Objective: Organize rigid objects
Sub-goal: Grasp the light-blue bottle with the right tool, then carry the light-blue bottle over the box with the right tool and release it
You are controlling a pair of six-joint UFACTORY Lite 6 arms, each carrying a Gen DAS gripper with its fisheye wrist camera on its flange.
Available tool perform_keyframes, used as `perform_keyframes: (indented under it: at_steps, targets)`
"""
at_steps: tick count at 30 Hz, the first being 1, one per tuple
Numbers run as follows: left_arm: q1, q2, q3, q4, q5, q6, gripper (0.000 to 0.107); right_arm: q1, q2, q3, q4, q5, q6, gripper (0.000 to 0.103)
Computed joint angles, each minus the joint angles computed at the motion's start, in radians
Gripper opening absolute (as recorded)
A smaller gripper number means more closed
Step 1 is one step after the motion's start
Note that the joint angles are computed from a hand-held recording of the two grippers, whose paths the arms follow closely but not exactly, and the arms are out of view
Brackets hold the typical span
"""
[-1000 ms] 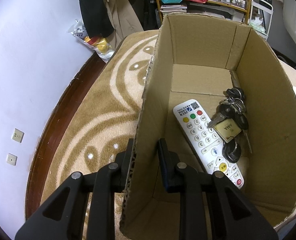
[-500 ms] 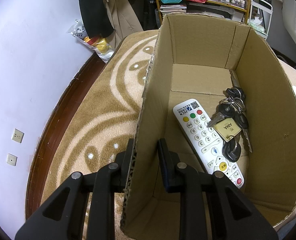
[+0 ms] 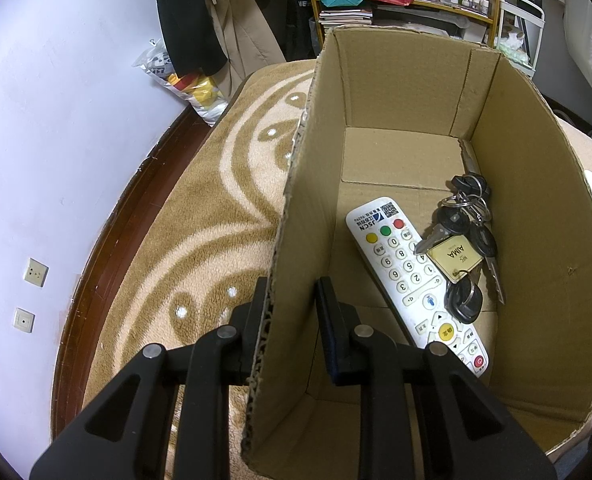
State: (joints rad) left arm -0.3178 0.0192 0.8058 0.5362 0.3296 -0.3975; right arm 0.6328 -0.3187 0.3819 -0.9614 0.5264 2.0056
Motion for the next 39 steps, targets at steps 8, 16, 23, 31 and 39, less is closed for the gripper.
perform_keyframes:
  at_steps: [8,16,23,31,39]
  targets:
    - [0.000,0.000,0.000,0.003,0.000,-0.003,0.022,-0.065,0.041,-0.039,-0.007,-0.115,0.021,0.067]
    - [0.000,0.001,0.001,0.001,0.000,-0.001,0.022,-0.044,0.111,0.005,0.041,-0.084,-0.012,0.029]
    - [-0.006,-0.001,-0.003,0.020,0.000,-0.022,0.022,-0.020,0.058,-0.003,0.000,-0.061,0.044,0.029]
    - [-0.007,-0.001,-0.007,0.023,-0.003,-0.027,0.022,0.088,0.078,0.102,-0.037,0.070,0.058,0.028]
    - [-0.005,0.002,-0.007,0.013,-0.007,-0.017,0.023,0.164,0.069,0.159,-0.061,0.170,0.078,0.028]
